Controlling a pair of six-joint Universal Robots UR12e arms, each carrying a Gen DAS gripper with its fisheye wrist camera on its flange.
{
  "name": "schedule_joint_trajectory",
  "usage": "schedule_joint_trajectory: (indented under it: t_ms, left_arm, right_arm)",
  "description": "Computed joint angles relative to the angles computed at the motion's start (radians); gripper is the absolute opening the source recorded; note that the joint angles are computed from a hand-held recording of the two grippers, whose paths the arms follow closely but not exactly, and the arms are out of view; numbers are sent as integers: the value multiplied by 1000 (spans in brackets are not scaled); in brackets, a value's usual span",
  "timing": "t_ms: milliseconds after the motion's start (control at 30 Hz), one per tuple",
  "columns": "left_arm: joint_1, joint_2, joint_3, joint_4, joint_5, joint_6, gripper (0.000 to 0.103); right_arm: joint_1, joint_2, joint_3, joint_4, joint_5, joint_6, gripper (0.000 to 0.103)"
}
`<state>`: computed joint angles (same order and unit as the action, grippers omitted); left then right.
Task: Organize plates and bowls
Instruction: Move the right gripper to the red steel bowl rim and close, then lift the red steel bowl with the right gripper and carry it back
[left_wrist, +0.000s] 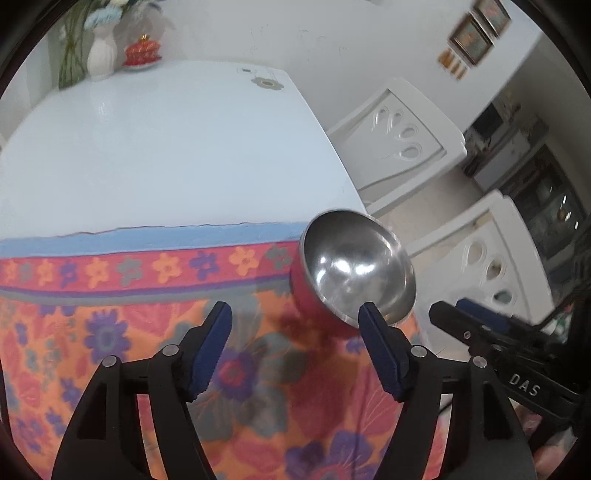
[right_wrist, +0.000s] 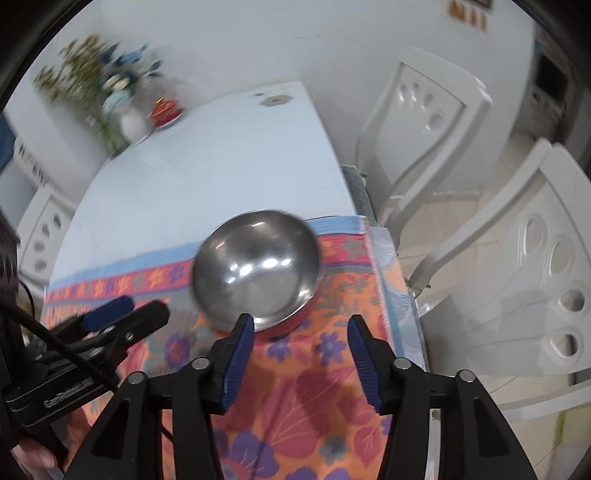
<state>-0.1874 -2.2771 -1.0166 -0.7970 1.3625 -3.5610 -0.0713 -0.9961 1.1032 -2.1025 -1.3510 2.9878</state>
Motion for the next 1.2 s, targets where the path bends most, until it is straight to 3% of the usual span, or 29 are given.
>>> schedule_joint_trajectory:
  t_ms: [233,300,433,533,667,800,1200]
  left_arm:
    - [1,-75,97,-32,-48,-19,63]
    - [4,-93,120,-53,-71,-21,49]
    - [9,-116,147,-87,-95,-44,45]
    - [14,-125,148,-89,-128,-53,33]
    - [16,-134,150,-88,-153,-55,21]
    - [13,-136,151,-82,-144,-38,19]
    - [7,-112,130,-86,-108,15,18]
  right_arm:
    - [-23,84,-100,123,120,73,54]
    - [-23,98,-114,143,125,88,54]
    - [-25,126,-143,183,152,102,54]
    - [-22,137,-150,181,167,91,53]
    - [-14,145,-155,180,151,67,39]
    - [-8,141,-139,162,138,43,29]
    - [-1,116,-107,103,118,-26,28]
